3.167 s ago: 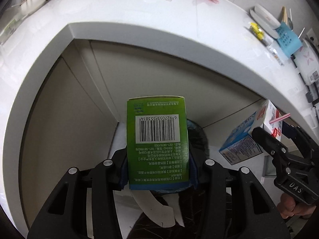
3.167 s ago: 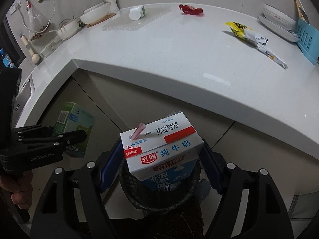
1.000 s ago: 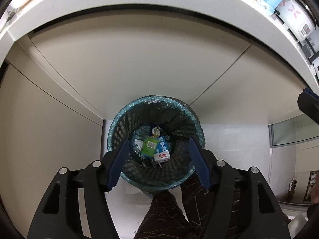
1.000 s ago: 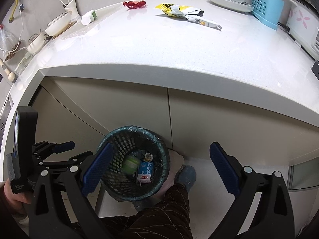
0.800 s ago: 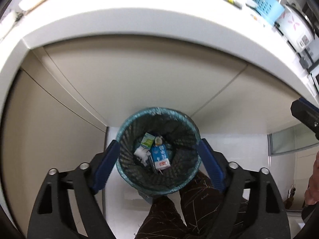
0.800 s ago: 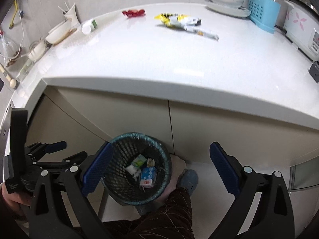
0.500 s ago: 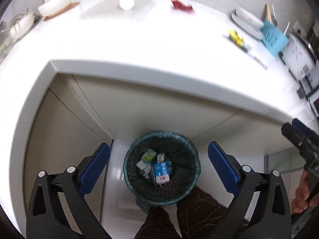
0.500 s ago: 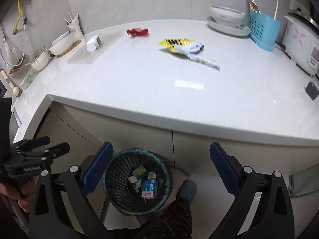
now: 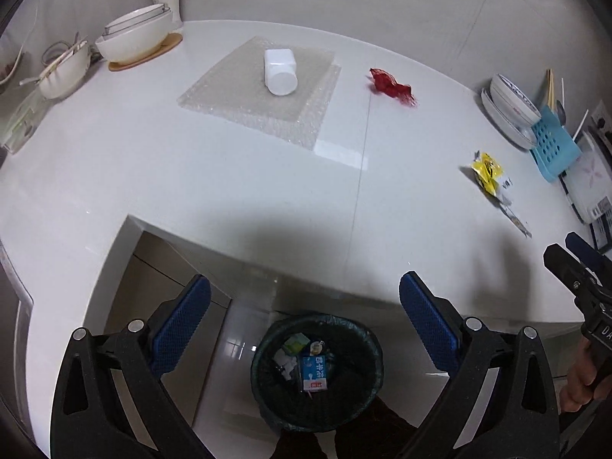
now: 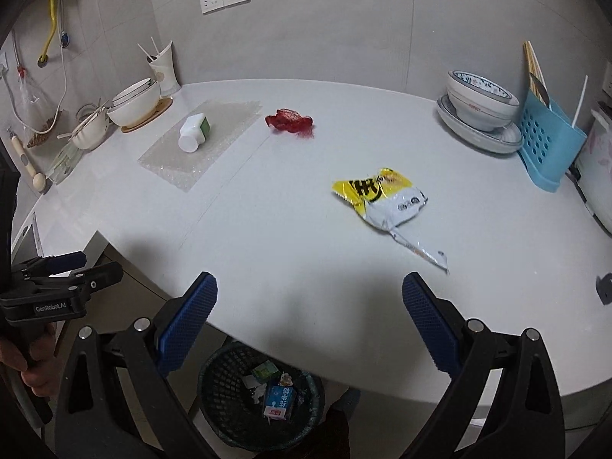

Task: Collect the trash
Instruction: 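Raise both tools back up toward the counter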

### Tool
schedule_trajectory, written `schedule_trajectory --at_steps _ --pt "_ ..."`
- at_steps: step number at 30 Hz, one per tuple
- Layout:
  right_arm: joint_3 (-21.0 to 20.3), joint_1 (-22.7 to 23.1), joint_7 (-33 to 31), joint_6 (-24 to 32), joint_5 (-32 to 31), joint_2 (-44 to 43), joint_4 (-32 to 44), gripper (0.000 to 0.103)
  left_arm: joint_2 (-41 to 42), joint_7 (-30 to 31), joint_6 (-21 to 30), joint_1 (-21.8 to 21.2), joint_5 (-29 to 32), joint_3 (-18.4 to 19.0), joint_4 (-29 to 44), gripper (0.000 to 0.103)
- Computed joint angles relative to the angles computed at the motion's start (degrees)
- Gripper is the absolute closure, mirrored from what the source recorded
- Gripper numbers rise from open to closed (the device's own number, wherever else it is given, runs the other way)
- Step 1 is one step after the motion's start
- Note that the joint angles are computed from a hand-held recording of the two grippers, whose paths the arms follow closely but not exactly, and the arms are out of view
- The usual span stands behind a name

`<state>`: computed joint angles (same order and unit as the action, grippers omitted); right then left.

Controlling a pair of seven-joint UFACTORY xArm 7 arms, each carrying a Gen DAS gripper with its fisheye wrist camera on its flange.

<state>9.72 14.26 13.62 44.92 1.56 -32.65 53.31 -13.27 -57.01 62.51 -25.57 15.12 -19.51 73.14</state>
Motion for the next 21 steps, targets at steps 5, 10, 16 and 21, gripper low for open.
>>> schedule_trajectory --at_steps 5,10,16,21 --pt "-1.29 -0.29 -2.75 -1.40 0.15 9.24 8.10 0.010 3.99 0.29 1.63 1.50 1.42 1.61 4.96 0.006" --pt "-1.97 -0.40 -5.69 -1.98 0.27 16.80 15.07 0.010 8.23 0.74 2.10 2.04 2.37 3.70 9.92 0.006" --pt "-2.23 -0.35 -8.50 -0.48 0.37 27.24 25.71 0.010 14.83 2.03 3.35 1.64 3.67 6.31 17.60 0.006" --pt "-2.43 -0.08 -10.96 1.70 0.46 35.86 34.88 0.010 21.45 3.75 4.83 0.93 3.99 8.98 25.23 0.006"
